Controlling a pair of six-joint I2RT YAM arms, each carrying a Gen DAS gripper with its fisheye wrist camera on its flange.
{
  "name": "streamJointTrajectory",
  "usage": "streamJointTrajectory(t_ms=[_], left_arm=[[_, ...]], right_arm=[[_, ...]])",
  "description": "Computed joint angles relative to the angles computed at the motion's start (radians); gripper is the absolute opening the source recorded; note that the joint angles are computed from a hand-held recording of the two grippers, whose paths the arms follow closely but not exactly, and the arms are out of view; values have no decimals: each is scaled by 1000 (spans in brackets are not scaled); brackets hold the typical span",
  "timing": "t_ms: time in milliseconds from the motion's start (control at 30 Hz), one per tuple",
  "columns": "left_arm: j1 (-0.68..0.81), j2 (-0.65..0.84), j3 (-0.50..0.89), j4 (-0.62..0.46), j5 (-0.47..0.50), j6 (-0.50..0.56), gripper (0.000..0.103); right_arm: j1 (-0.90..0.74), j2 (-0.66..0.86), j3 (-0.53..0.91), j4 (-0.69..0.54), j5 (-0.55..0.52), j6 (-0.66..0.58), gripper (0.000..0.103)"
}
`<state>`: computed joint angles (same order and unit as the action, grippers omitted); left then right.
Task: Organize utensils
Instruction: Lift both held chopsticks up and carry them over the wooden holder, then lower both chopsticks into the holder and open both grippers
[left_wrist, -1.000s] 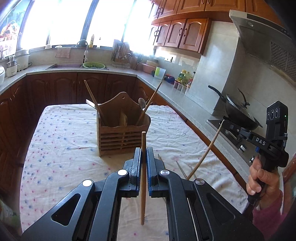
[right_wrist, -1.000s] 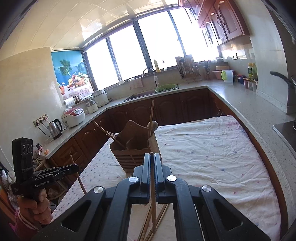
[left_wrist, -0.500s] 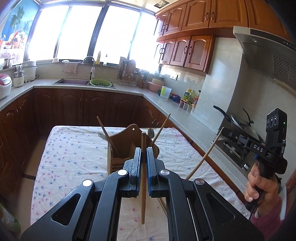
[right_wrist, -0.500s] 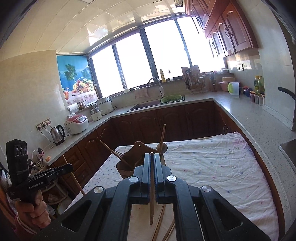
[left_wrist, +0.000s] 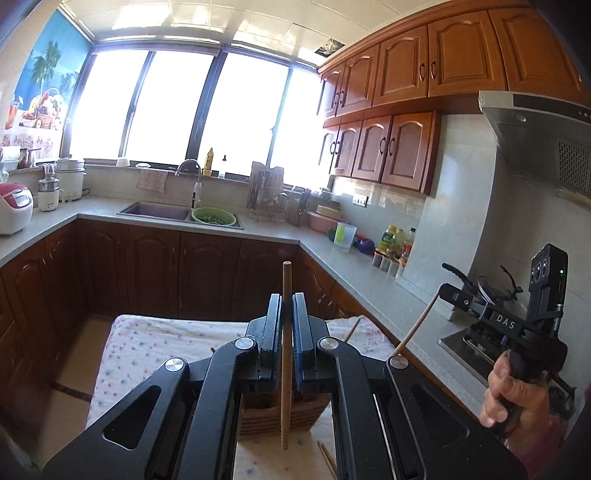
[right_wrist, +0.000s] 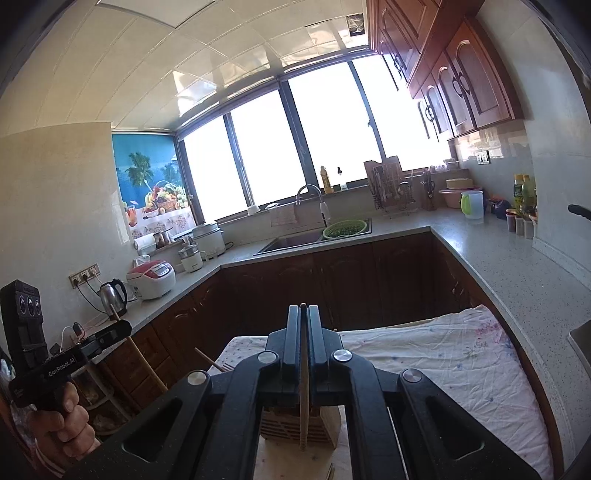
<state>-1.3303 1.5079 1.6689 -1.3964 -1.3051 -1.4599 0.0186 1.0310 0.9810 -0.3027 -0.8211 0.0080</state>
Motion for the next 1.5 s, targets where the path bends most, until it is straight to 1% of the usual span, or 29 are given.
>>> streamJointTrajectory(t_ms=[67,133,233,300,367,500,633,733,800,833,867,1033,1233,1267,1300,1333,1367,1400,1433,1467,1500], left_arm=[[35,-17,-9,50,-15,61,4],[74,-39,-37,126,-21,131,4],[148,-95,-131,317,2,261,4],[194,-122,-196,424,26,316,4],[238,-123,-241,479,54,331,4],[297,-118,-358,581,117,328,4],[321,-112,-462,644,181,272,4],[324,-84,-491,659,214,247,5],[295,-66,-488,632,164,229,5],[289,-60,-483,624,160,228,5],[284,-60,-479,617,160,227,5],[300,-75,-481,613,180,246,5],[312,-92,-490,607,209,234,6],[309,-88,-482,590,207,220,6],[304,-81,-472,571,204,201,11],[300,-82,-466,570,204,200,14],[292,-90,-471,582,201,205,21],[283,-91,-469,580,194,202,28],[270,-84,-455,556,182,184,32],[254,-63,-424,495,161,135,42],[237,-45,-397,435,140,84,50]], right_arm=[[21,35,17,40,21,35,3],[39,69,33,74,41,61,3],[70,102,31,132,79,91,3],[91,124,18,173,110,103,3],[114,144,-2,208,140,111,3],[156,184,-43,261,188,109,3],[183,221,-83,300,210,99,3],[198,251,-94,302,221,90,3],[209,267,-101,299,227,79,3],[214,272,-106,305,230,77,0],[221,277,-104,294,235,67,0],[239,300,-104,272,249,62,0],[239,291,-91,243,251,60,0],[240,288,-88,235,251,57,0],[240,281,-91,233,251,59,0],[236,274,-94,229,244,61,3],[228,267,-101,234,234,66,7],[221,259,-107,235,230,72,8],[213,249,-114,233,226,77,15],[200,240,-121,234,215,82,25],[187,233,-125,232,204,87,30]])
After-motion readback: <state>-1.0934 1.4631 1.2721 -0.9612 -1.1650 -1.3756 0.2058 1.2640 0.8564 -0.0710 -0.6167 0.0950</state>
